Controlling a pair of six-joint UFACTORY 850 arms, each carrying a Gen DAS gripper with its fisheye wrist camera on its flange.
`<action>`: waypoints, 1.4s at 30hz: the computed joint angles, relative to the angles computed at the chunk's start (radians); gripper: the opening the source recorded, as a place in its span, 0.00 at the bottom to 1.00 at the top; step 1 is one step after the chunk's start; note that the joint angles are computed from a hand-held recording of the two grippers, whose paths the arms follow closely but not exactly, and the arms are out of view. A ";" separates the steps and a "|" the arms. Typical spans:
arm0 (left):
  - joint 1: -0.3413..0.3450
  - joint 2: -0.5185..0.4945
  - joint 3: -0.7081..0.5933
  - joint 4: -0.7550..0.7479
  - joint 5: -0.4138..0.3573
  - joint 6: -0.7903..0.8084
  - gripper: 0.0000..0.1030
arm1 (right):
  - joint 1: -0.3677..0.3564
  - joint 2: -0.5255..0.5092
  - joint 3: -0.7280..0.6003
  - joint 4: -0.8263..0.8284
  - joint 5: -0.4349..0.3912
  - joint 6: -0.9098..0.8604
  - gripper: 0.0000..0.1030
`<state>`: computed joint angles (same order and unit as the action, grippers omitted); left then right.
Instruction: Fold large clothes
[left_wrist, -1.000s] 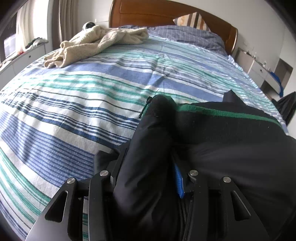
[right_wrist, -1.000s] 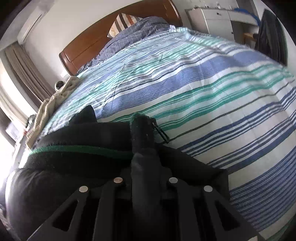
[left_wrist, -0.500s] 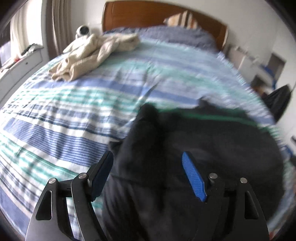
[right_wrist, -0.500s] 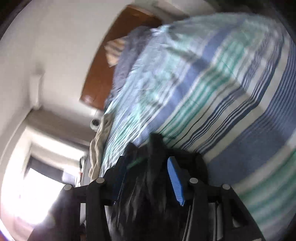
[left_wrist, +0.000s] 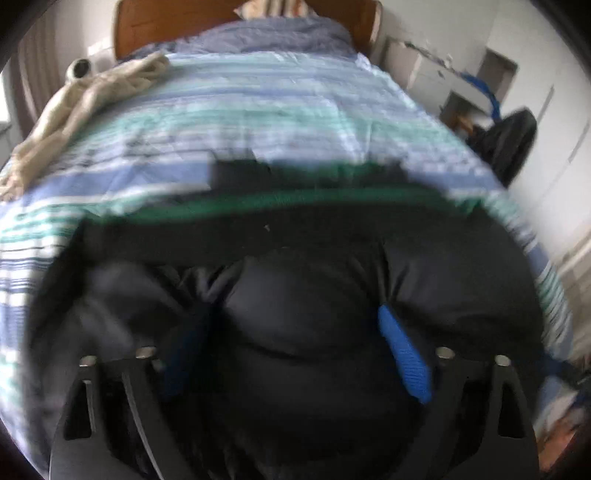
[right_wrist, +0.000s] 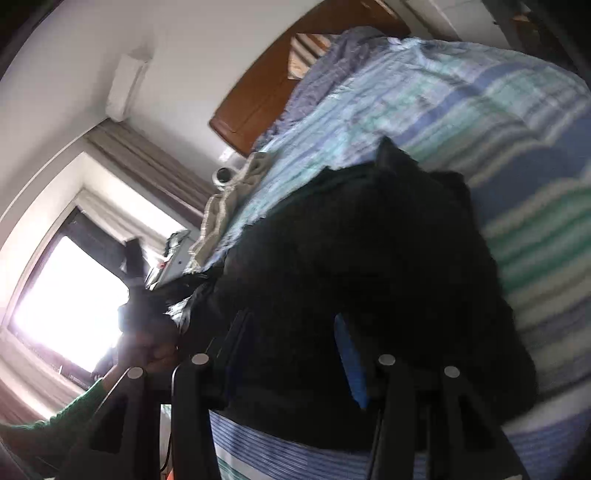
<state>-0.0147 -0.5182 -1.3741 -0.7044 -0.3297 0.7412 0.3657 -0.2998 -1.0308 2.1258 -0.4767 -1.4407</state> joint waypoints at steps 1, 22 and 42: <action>-0.001 -0.011 0.004 -0.052 0.015 0.063 0.93 | -0.007 0.000 0.014 0.009 -0.002 0.003 0.45; 0.000 0.112 0.160 -0.128 -0.016 0.266 0.96 | 0.090 0.263 0.236 0.170 0.093 -0.143 0.47; -0.021 0.233 0.358 -0.524 0.093 0.710 0.95 | 0.166 0.217 0.157 0.045 0.141 -0.062 0.47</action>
